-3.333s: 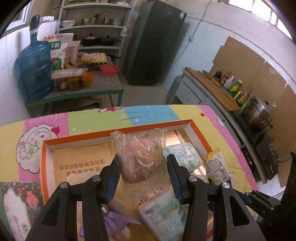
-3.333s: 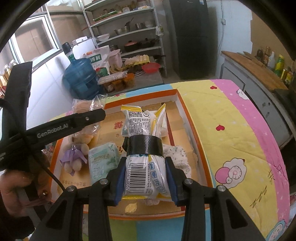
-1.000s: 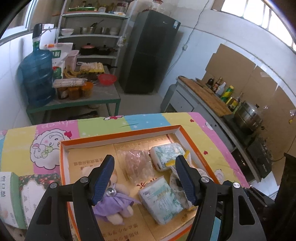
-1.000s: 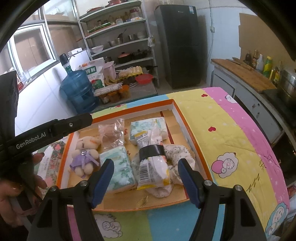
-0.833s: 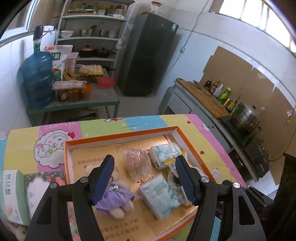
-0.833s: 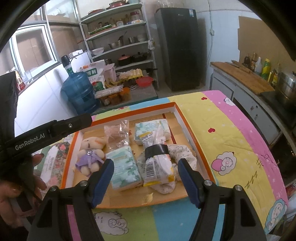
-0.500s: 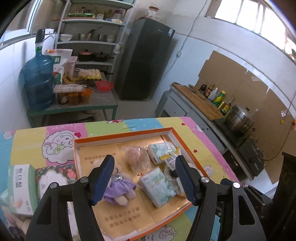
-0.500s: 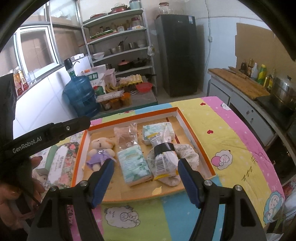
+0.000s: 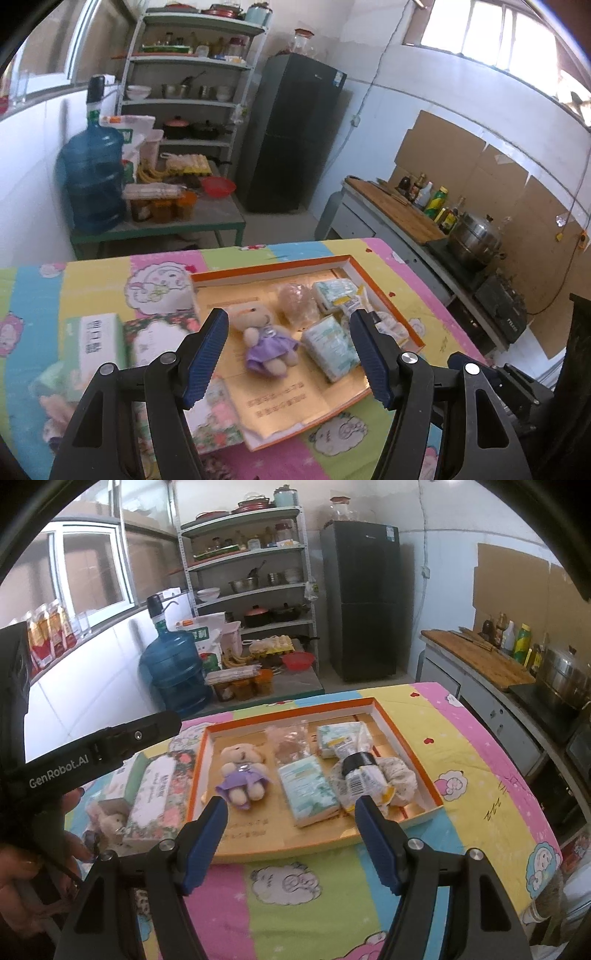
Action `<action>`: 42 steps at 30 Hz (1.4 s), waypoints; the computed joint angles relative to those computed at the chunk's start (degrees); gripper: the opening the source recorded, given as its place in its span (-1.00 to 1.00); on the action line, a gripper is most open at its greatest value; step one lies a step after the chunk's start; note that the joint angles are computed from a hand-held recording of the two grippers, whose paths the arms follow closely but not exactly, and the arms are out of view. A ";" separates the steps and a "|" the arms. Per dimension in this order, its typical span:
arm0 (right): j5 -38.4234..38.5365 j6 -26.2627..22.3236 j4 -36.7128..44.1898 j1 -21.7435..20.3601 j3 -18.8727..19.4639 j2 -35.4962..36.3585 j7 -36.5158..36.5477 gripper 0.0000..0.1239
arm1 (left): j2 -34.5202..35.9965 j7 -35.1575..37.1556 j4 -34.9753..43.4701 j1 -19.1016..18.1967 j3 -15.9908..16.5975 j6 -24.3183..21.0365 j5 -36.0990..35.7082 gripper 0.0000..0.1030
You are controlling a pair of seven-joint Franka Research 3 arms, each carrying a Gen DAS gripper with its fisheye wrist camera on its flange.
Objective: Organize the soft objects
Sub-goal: 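Move both tools back toward the leopard scrunchie and plush toy on the quilt, then grasp the wrapped snack stick with the left tool while the right tool grasps the leopard scrunchie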
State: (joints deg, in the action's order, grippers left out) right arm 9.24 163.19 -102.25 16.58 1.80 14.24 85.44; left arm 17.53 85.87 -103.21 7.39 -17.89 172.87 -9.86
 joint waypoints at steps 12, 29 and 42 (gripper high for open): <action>-5.09 3.55 -8.32 3.92 0.74 -5.99 5.74 0.15 | -10.85 12.57 -13.65 5.39 -3.20 3.87 -14.57 0.36; -16.61 6.43 -15.33 6.80 2.46 -10.77 18.10 0.15 | -22.85 39.58 -25.26 -3.01 7.32 4.57 -43.66 0.36; -16.58 5.51 -15.52 7.94 4.18 -9.79 18.05 0.15 | -29.02 53.67 -33.52 -17.54 23.34 8.19 -55.96 0.36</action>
State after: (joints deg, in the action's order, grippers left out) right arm -7.34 168.70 -117.77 24.52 5.98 4.45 103.50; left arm -11.49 139.54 -136.73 -10.15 5.45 181.06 -65.82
